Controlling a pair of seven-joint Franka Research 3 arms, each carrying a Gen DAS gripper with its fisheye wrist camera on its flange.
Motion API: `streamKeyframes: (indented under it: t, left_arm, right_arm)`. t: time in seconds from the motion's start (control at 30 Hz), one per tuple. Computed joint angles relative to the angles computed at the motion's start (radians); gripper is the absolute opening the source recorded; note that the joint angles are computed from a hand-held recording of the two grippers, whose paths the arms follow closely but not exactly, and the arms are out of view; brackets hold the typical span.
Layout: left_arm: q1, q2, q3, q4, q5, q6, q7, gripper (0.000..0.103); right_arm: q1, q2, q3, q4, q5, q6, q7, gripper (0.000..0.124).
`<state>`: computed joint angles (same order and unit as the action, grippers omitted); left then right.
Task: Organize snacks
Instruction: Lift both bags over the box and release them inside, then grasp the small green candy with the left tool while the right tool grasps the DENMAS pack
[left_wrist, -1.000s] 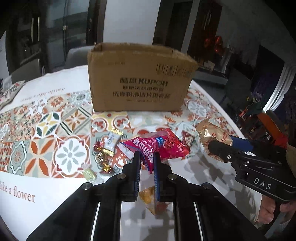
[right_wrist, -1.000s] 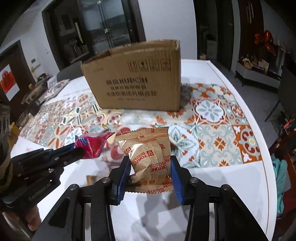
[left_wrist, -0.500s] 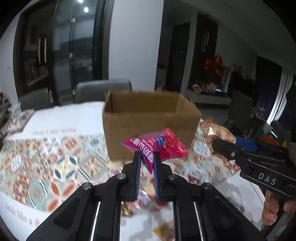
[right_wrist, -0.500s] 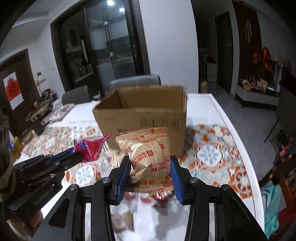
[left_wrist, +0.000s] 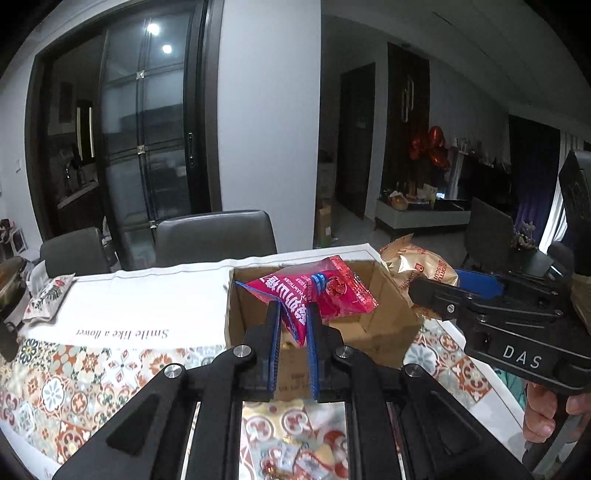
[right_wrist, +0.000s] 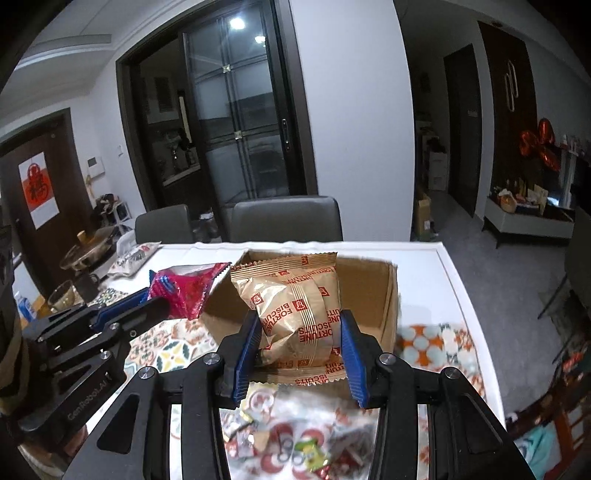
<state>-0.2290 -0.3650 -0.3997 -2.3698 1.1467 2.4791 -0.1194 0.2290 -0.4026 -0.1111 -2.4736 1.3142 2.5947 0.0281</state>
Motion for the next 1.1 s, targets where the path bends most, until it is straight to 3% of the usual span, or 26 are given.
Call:
streamKeyframes:
  t: [0.33,0.53,0.67,0.73,0.87,1.1]
  left_arm:
    - [0.045,0.146,0.077,0.106,-0.019,0.072,0.121,0.014]
    - [0.05,0.232,0.132,0.154,-0.11,0.148,0.212,0.018]
    - [0.041,0.252,0.124,0.181,-0.105,0.079,0.203,0.033]
    - [0.032,0.237,0.124,0.166,-0.107,0.069,0.193,0.036]
    - [0.018,0.203,0.109,0.135,-0.107,0.032,0.176,0.042]
    - [0.001,0.107,0.078,0.049,-0.131,0.024,0.133,0.046]
  right_arm:
    - [0.008,0.164,0.041,0.141,-0.01,0.039,0.014,0.043]
    - [-0.001,0.248,0.073,0.199,-0.041,0.061,0.049,0.044]
    - [-0.006,0.294,0.093,0.235,-0.079,0.079,0.095,0.049]
    - [-0.01,0.297,0.095,0.233,-0.077,0.079,0.102,0.064]
    - [-0.007,0.263,0.098,0.191,-0.039,0.114,0.047,0.064]
    - [0.007,0.152,0.069,0.095,0.018,0.068,-0.037,0.064]
